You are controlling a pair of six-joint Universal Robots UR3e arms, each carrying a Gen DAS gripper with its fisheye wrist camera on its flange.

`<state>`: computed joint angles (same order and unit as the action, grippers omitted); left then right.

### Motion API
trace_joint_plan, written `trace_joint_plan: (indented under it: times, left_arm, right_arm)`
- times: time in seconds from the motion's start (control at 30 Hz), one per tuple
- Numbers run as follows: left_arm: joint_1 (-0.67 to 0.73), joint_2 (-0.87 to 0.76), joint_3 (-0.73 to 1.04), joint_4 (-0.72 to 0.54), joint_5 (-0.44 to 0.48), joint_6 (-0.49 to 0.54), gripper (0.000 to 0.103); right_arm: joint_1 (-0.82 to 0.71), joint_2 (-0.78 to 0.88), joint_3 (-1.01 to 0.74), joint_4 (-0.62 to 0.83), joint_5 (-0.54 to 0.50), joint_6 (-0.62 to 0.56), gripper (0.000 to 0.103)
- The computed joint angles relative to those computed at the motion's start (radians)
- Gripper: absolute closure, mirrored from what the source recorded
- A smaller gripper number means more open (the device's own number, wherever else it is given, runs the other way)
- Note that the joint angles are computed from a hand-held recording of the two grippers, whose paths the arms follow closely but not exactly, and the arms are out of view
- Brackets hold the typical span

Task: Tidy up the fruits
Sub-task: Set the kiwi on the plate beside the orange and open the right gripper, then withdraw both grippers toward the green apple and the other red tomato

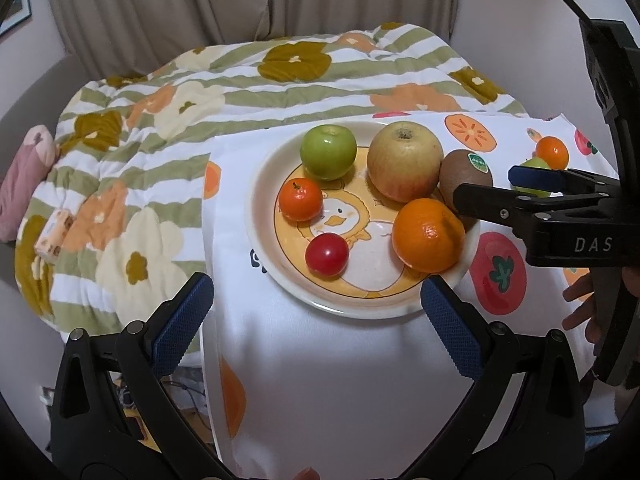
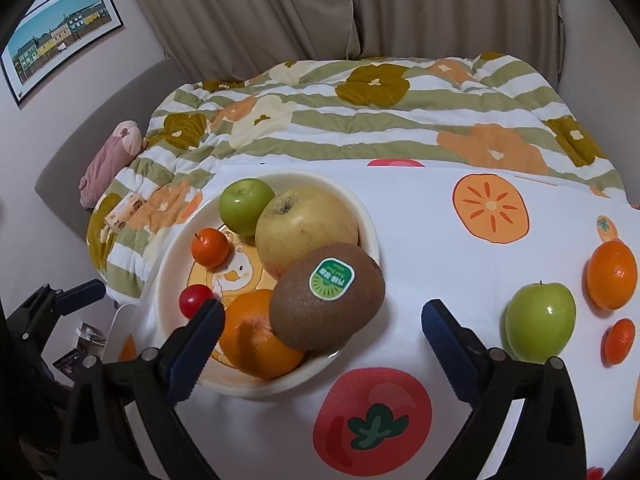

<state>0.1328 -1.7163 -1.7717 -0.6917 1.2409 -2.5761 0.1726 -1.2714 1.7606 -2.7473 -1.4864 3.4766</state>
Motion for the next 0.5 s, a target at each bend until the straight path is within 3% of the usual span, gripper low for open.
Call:
trace_joint_plan:
  times: [0.5]
  left_arm:
    - [-0.028,0.162,-0.032,-0.049,0.062,-0.109,0.000]
  right_arm:
    - [-0.040,-0.262,0.089,0.167,0.018,-0.072,0.005]
